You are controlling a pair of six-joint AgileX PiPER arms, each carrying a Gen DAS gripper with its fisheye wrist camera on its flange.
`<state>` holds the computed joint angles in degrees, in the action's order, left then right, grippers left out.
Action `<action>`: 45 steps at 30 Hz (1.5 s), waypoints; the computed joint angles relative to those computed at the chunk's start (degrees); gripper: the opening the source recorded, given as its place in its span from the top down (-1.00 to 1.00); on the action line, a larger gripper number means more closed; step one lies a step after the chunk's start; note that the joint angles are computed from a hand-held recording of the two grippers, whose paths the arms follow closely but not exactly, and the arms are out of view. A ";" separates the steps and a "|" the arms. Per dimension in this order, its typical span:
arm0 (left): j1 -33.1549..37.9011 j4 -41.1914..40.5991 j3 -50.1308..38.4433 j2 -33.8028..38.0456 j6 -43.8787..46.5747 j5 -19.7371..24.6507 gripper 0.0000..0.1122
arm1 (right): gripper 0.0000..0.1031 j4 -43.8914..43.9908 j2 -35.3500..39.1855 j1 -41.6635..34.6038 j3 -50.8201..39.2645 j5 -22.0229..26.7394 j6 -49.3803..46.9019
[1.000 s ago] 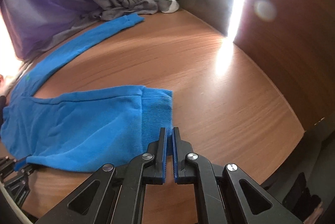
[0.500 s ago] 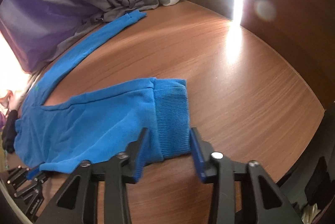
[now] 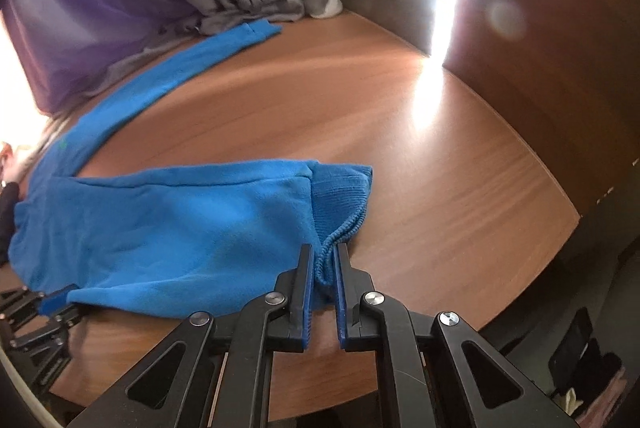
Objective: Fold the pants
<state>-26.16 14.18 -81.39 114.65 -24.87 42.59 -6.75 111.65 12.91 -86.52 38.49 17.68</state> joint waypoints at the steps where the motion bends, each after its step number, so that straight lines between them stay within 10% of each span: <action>1: 0.39 -1.43 0.29 -0.30 1.07 -0.28 0.67 | 0.81 -1.02 0.23 0.24 -0.08 0.37 0.76; 4: 1.14 -3.77 1.83 -1.77 2.79 -1.65 0.60 | 0.81 -3.70 0.23 0.85 -0.08 0.88 3.11; 8: 1.82 -2.94 4.90 -4.80 1.52 -2.58 0.02 | 0.79 -8.16 0.82 2.30 -1.15 2.83 7.54; 19: 7.01 5.46 21.55 -19.60 -8.49 -11.56 0.02 | -0.04 -21.78 -3.20 9.35 0.72 7.61 27.10; 27: 19.00 5.70 32.12 -30.32 -5.24 -17.72 0.03 | -0.06 -18.82 -5.57 17.69 -0.15 7.67 33.22; 40: 40.18 -25.39 39.32 -32.63 35.48 -25.42 0.03 | -0.06 -26.06 -1.21 30.70 -3.64 10.54 57.29; 45: 42.31 -20.53 38.08 -29.31 26.80 -27.54 0.04 | -0.06 -26.33 2.35 31.92 -7.11 13.45 59.45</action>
